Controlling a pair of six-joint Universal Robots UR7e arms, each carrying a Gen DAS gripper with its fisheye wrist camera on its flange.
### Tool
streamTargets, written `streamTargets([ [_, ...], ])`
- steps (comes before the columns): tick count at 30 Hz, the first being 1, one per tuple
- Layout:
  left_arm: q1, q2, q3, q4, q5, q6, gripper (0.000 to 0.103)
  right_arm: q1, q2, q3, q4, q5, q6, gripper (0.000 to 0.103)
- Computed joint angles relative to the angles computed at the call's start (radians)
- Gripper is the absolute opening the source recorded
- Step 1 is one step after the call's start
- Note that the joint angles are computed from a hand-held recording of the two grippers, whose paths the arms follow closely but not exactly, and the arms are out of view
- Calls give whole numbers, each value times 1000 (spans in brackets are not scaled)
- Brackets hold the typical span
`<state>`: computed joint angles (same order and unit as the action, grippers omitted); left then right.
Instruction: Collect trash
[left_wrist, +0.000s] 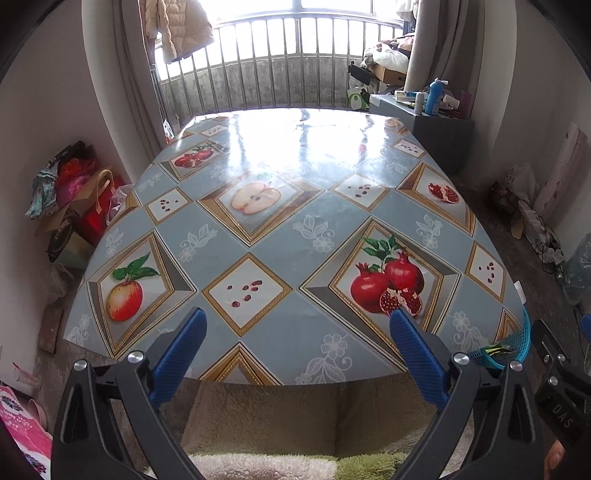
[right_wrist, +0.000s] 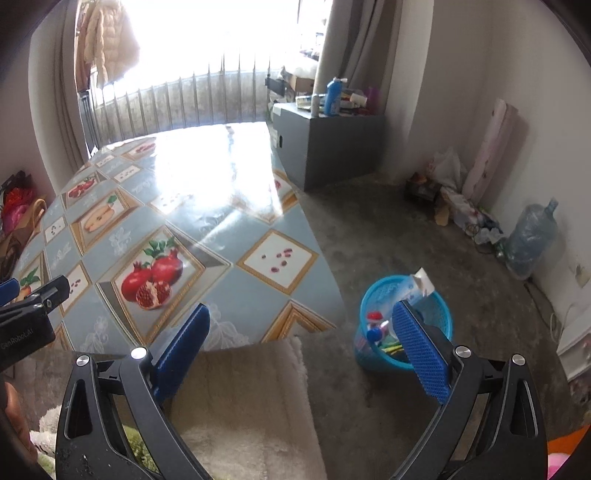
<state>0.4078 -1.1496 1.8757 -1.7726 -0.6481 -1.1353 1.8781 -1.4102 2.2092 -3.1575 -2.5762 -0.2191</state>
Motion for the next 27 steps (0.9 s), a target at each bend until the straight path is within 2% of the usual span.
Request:
streamTargets([
  [3,2,2,2,0,-17,6,97,-1,-20,15,62,-5,44,95],
  [6,2,4,1,-2,-21,16,97,-1,-22,20,81,-7,49,95],
  [14,3,9,-3,-7,-26,30,97,12,-9,18,60,-34,13,95],
  [27,-1,31,-9,-26,-32,84,97,0,-25,25,50,-60,13,95],
])
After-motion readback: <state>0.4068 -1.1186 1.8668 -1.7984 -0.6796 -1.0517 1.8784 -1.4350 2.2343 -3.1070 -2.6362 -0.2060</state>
